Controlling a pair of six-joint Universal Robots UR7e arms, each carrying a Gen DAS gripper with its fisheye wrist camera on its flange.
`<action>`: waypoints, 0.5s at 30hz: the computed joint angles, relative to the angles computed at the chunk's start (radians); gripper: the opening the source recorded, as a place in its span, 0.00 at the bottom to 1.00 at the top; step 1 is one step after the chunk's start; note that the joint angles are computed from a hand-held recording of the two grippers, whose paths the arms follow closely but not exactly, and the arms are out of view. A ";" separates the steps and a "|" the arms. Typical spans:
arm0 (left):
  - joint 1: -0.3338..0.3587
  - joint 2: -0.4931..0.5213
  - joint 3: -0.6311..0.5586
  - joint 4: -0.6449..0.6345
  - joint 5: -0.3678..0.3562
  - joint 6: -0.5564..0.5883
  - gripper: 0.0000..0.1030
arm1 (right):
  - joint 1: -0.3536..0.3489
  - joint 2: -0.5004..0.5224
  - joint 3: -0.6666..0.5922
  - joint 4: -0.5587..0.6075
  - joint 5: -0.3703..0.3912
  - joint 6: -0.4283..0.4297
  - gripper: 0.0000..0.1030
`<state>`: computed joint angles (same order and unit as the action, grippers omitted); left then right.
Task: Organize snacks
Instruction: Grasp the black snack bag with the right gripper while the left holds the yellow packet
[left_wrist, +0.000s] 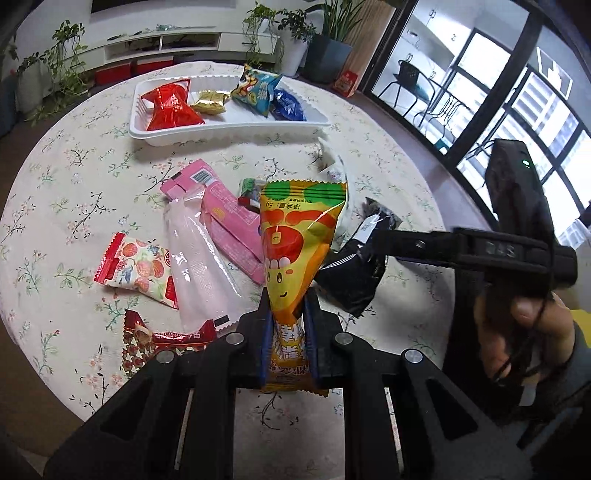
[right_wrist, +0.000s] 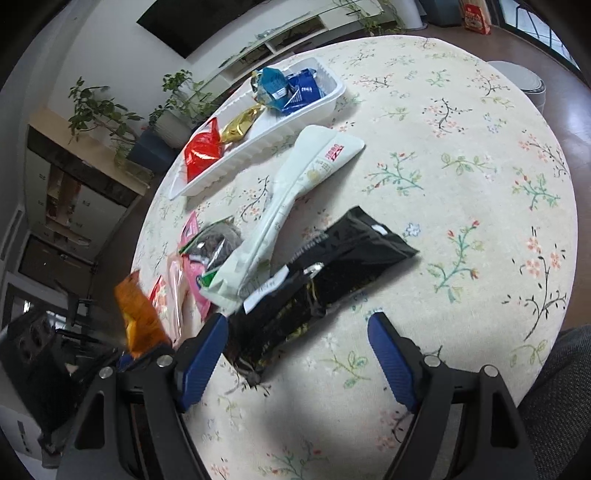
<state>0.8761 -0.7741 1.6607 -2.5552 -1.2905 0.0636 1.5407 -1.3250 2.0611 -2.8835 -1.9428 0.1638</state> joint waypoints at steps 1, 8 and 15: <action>0.001 -0.004 0.003 -0.007 -0.009 0.000 0.13 | 0.006 0.012 -0.018 0.016 -0.013 0.007 0.79; 0.014 -0.029 0.031 -0.043 -0.043 0.000 0.13 | 0.055 0.104 -0.095 0.049 -0.180 -0.096 0.77; 0.021 -0.047 0.059 -0.064 -0.071 -0.005 0.13 | 0.061 0.101 -0.112 0.124 -0.223 -0.188 0.52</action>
<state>0.8976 -0.8207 1.7193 -2.6190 -1.3614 0.0588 1.6018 -1.2242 1.9488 -2.7595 -2.1653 -0.0238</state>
